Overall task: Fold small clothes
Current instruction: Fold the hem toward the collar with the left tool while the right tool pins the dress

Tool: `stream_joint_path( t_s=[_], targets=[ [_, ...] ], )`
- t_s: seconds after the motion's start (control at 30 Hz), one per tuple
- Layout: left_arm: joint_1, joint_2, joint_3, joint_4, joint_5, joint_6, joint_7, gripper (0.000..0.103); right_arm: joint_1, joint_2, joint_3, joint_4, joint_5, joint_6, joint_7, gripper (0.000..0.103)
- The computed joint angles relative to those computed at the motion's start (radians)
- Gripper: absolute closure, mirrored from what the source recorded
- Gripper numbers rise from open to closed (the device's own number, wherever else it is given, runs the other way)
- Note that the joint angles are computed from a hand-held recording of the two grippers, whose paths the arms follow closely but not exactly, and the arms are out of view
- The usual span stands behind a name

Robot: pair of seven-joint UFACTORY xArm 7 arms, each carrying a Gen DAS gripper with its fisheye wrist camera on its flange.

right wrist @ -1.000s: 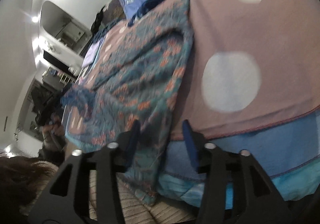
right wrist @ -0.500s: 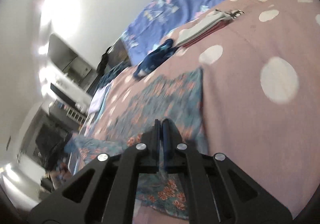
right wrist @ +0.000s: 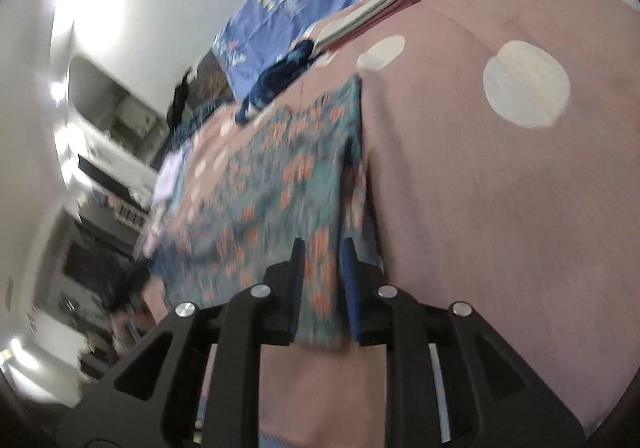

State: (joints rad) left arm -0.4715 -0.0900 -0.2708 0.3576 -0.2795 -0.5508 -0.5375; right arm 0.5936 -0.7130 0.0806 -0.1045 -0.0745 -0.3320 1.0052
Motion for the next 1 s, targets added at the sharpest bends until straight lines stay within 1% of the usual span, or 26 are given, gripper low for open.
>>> stream_joint_path(
  t_s=[0.03, 0.07, 0.1, 0.13, 0.2, 0.23, 0.27, 0.3, 0.33, 0.37, 0.43, 0.47, 0.57, 0.63, 0.67, 0.7, 0.73, 0.77, 0.83, 0.87, 0.93, 1.0],
  targets=[
    [0.0, 0.002, 0.001, 0.001, 0.003, -0.001, -0.001, 0.101, -0.002, -0.024, 0.026, 0.003, -0.016, 0.048, 0.029, 0.074],
    [0.001, 0.012, 0.003, 0.003, 0.009, -0.007, -0.003, 0.101, 0.018, -0.014, 0.031, 0.002, 0.005, 0.054, 0.023, 0.068],
    [0.0, 0.014, 0.004, 0.003, 0.013, -0.008, -0.007, 0.1, 0.04, 0.016, 0.026, 0.0, 0.009, 0.033, 0.039, 0.062],
    [-0.001, 0.018, 0.008, 0.001, 0.025, -0.014, -0.018, 0.1, 0.057, 0.058, 0.001, 0.0, 0.004, -0.007, 0.039, 0.06],
    [-0.001, 0.021, 0.014, -0.002, 0.041, -0.019, -0.036, 0.099, 0.102, 0.203, -0.077, 0.021, -0.031, -0.123, 0.054, 0.061],
    [-0.001, 0.019, 0.015, -0.004, 0.043, -0.016, -0.042, 0.096, 0.097, 0.249, -0.076, 0.025, -0.038, -0.172, 0.063, 0.062],
    [0.0, 0.015, 0.016, -0.007, 0.046, -0.012, -0.048, 0.092, 0.083, 0.28, -0.054, 0.038, -0.041, -0.2, 0.064, 0.073],
    [-0.001, 0.008, 0.015, -0.011, 0.044, -0.004, -0.05, 0.089, 0.085, 0.285, -0.075, 0.044, -0.085, -0.21, 0.075, 0.097],
    [-0.001, -0.008, 0.008, -0.018, 0.027, 0.012, -0.041, 0.08, 0.092, 0.28, -0.108, 0.047, -0.133, -0.213, 0.091, 0.097],
    [0.001, -0.017, 0.0, -0.021, 0.009, 0.022, -0.03, 0.07, 0.085, 0.275, -0.108, 0.048, -0.152, -0.233, 0.1, 0.097],
    [0.003, -0.056, -0.025, -0.046, -0.039, 0.033, 0.0, 0.065, 0.042, 0.231, -0.066, 0.049, -0.155, -0.216, 0.098, 0.097],
    [0.0, -0.075, -0.024, -0.063, -0.029, 0.029, -0.008, 0.064, 0.027, 0.202, -0.045, 0.044, -0.149, -0.207, 0.1, 0.097],
    [-0.015, -0.117, 0.005, -0.11, 0.061, 0.014, -0.07, 0.062, 0.022, 0.163, -0.057, 0.044, -0.166, -0.202, 0.105, 0.097],
    [0.005, -0.129, -0.033, -0.107, 0.038, 0.054, -0.039, 0.062, 0.02, 0.16, -0.064, 0.047, -0.171, -0.203, 0.103, 0.097],
    [0.017, -0.13, -0.053, -0.101, 0.023, 0.076, -0.025, 0.072, 0.019, 0.164, -0.066, 0.048, -0.171, -0.211, 0.104, 0.097],
    [0.021, -0.13, -0.055, -0.092, 0.026, 0.109, -0.024, 0.084, 0.019, 0.166, -0.07, 0.049, -0.173, -0.217, 0.105, 0.097],
    [-0.001, -0.124, -0.016, -0.093, 0.07, 0.104, -0.055, 0.1, 0.018, 0.17, -0.071, 0.051, -0.176, -0.225, 0.107, 0.097],
    [-0.011, -0.119, 0.007, -0.095, 0.1, 0.091, -0.079, 0.1, 0.014, 0.169, -0.069, 0.053, -0.176, -0.23, 0.107, 0.097],
    [0.022, -0.123, -0.037, -0.089, 0.057, 0.076, -0.055, 0.1, 0.005, 0.169, -0.065, 0.058, -0.175, -0.242, 0.106, 0.097],
    [0.029, -0.125, -0.045, -0.085, 0.048, 0.073, -0.047, 0.1, 0.0, 0.171, -0.064, 0.062, -0.175, -0.25, 0.105, 0.097],
    [0.024, -0.132, -0.025, -0.078, 0.08, 0.064, -0.056, 0.1, -0.005, 0.17, -0.087, 0.071, -0.194, -0.268, 0.102, 0.097],
    [0.045, -0.147, -0.056, -0.059, 0.052, 0.089, -0.019, 0.1, -0.018, 0.157, -0.092, 0.077, -0.202, -0.27, 0.095, 0.097]
  ],
)
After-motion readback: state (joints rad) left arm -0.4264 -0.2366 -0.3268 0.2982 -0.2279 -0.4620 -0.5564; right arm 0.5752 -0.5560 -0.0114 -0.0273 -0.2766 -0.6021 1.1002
